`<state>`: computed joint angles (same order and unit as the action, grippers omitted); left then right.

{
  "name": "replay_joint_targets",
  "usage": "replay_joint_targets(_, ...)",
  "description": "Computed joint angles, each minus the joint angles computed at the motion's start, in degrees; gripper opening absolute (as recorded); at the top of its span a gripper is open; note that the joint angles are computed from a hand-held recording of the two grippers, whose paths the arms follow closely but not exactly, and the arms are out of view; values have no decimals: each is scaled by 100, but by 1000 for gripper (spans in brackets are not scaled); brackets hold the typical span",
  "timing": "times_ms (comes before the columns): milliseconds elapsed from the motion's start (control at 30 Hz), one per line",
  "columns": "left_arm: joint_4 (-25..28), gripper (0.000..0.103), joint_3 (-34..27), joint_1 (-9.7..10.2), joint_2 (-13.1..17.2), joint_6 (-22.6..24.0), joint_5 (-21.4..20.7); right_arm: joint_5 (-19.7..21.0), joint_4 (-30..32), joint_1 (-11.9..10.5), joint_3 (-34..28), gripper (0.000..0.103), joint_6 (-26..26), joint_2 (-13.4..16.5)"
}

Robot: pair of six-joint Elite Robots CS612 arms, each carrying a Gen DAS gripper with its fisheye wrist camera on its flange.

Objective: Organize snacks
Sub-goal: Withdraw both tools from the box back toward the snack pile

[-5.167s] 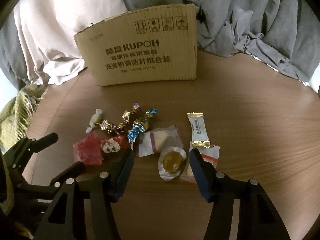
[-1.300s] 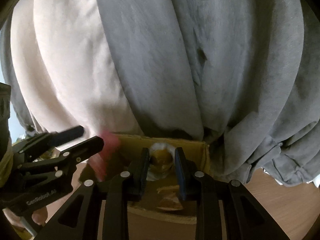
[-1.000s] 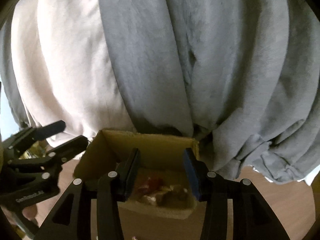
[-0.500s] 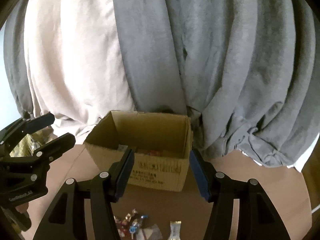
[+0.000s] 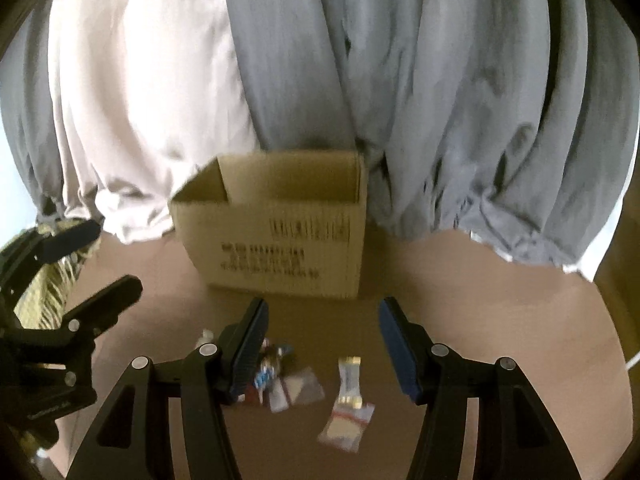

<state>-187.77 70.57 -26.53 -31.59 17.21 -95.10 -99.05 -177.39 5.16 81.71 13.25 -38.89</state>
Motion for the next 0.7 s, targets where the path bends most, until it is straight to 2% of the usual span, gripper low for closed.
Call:
replay_joint_targets(100,-61,71,92,-9,12,87,6,-15,106,10,88,58,136,4)
replay_joint_targets(233,-41,71,210,-53,25,260,215,40,196,8,223,58,335,-6)
replay_joint_targets(367,197,71,260,-48,49,349,162,26,411,11,308,58,562,14)
replay_joint_targets(600,1412,69,-7,12,189,295,-250,155,802,-5,320,58,758,126)
replay_joint_targets(700,1768,68,-139,19,265,285,-326,197,969,-12,283,58,793,179)
